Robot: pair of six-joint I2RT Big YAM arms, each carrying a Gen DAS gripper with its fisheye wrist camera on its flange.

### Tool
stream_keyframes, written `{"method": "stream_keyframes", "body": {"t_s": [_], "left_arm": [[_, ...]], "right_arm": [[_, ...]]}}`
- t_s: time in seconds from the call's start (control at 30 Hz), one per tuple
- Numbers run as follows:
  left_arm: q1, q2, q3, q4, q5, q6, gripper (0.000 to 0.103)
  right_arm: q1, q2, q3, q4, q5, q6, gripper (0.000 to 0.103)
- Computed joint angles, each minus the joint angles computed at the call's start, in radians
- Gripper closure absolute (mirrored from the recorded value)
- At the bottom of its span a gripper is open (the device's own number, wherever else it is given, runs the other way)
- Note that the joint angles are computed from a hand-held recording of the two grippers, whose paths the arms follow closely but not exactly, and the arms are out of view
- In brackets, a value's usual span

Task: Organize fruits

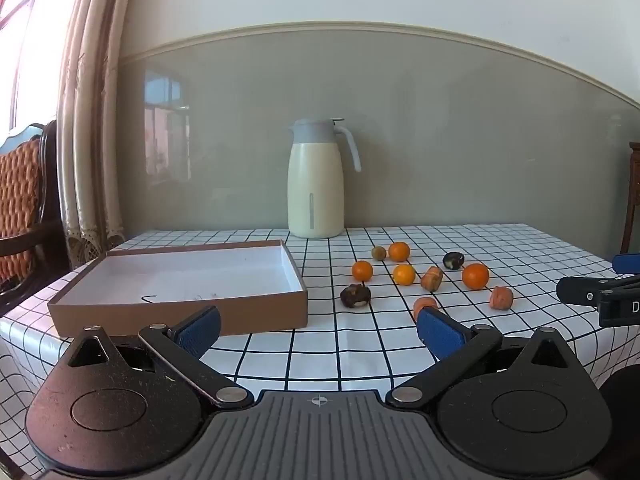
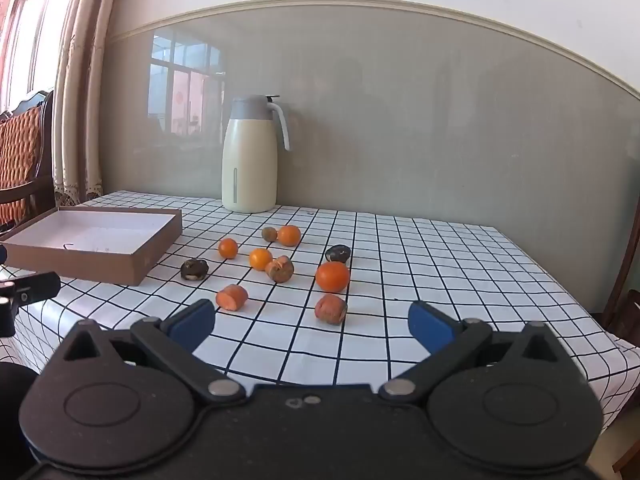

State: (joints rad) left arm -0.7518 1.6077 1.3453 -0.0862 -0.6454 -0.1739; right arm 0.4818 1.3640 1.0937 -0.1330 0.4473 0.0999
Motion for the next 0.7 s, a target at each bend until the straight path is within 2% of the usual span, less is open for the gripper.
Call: {"method": "stream_keyframes", "body": {"t_s": [0.17, 0.2, 0.4, 0.6, 0.7], "left_arm": [[-0.001, 0.004, -0.008, 0.021, -0.014, 0.007, 0.0], [0.006, -0.005, -0.008, 0.002, -0.004, -0.007, 0.0], [0.005, -0.016, -0.006, -0.014, -0.012, -0.003, 0.0], [0.009, -0.021, -0.002, -0.023, -0.005, 0.006, 0.0], [0.001, -0.01, -0.008, -0.003, -0.019, 0.002, 0.0]], "right_arm": [[-0.001, 0.0, 0.001, -0.003, -0.002, 0.003, 0.006], [-0.001, 0.0, 0.001, -0.003, -0.002, 0.003, 0.006], [-0.005, -0.004, -0.006, 0.002, -0.007, 0.005, 0.006], [-0.006, -0.002, 0.0, -0.004, -0.009, 0.007, 0.006], [-0.007, -0.002, -0.002, -0.002, -0.01, 0.007, 0.006]]}}
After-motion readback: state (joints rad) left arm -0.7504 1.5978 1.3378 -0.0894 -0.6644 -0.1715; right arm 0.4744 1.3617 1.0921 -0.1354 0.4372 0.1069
